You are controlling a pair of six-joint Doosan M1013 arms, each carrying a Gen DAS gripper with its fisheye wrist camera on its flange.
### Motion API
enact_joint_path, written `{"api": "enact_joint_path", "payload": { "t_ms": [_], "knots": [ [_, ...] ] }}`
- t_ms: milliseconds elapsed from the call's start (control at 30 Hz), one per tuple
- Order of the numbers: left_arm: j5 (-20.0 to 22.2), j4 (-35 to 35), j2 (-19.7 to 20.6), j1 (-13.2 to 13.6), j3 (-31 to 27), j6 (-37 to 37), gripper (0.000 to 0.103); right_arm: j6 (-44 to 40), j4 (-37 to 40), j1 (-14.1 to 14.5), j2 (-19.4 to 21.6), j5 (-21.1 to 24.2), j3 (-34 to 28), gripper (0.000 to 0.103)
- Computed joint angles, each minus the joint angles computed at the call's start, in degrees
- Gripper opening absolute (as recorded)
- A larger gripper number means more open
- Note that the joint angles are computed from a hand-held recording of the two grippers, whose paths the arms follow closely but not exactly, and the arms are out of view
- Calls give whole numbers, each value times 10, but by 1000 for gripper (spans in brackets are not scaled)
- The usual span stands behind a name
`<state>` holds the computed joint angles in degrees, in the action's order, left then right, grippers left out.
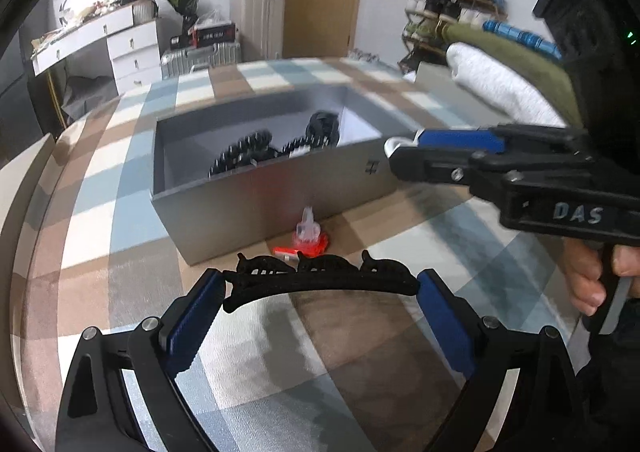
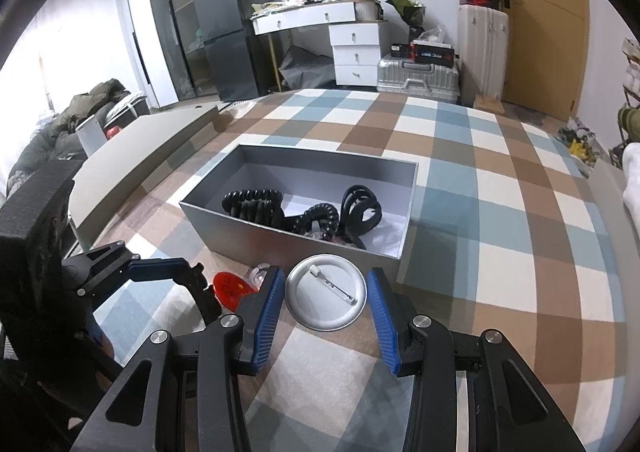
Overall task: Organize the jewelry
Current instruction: 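Lift the white badge and the claw clip with both grippers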
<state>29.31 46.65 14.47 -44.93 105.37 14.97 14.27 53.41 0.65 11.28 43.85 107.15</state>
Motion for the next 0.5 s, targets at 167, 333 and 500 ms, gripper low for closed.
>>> {"api": "enact_joint_path", "payload": {
  "t_ms": [167,333,500],
  "knots": [
    [-8,86,-9,-5,11,-81,93,-18,28,-5,-3,3,3,42],
    [-3,188,-21,-9,24,-187,93,-34,58,-12,-5,12,4,42],
    [19,248,-27,-11,32,-256,93,-45,85,-17,-5,16,5,42]
  ]
}}
